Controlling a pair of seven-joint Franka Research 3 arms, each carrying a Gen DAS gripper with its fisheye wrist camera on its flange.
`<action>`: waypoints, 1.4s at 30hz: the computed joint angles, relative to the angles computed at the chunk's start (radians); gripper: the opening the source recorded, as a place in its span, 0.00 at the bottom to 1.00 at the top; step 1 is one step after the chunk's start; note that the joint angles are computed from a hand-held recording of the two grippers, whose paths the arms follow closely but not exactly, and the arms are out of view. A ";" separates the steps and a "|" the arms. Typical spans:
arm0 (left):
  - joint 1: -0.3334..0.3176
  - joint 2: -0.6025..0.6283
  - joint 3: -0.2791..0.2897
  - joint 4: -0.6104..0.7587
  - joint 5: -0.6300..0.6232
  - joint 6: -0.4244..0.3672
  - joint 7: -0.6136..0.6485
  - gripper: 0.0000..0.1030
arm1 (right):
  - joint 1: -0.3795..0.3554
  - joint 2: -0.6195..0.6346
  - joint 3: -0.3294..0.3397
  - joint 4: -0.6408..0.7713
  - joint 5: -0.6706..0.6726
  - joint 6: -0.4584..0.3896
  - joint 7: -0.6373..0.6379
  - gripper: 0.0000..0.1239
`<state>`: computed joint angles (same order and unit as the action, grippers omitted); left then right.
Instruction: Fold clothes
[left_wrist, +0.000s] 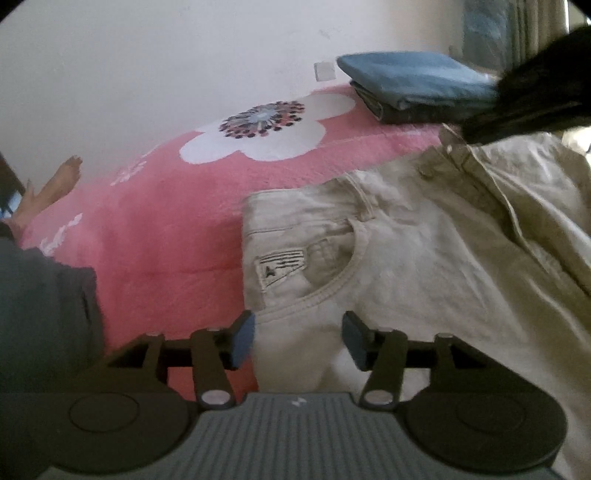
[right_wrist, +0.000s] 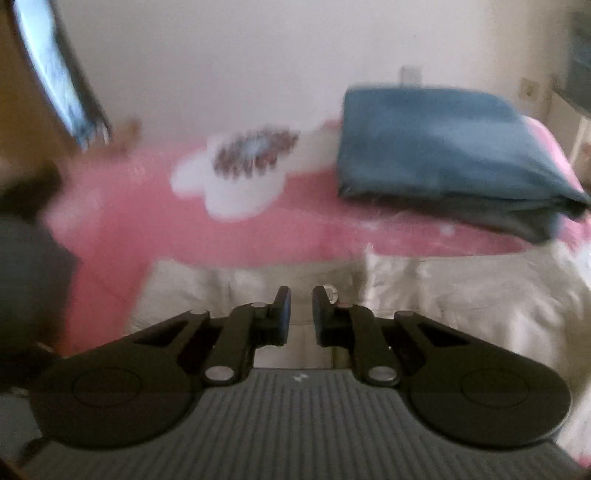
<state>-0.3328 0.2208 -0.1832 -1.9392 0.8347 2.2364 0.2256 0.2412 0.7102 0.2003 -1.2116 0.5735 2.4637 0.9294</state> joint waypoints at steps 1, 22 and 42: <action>0.002 -0.001 -0.001 -0.005 -0.006 0.003 0.006 0.58 | -0.014 -0.020 -0.004 -0.019 0.016 0.005 0.022 0.08; 0.031 -0.474 -0.098 -0.394 -0.256 0.068 -0.269 0.69 | -0.436 -0.484 0.033 -0.512 0.503 -0.630 -0.043 0.33; -0.162 -0.318 -0.321 -0.338 -0.062 -0.012 -0.109 0.70 | -0.260 -0.960 -0.243 -1.094 0.438 -0.705 -0.026 0.34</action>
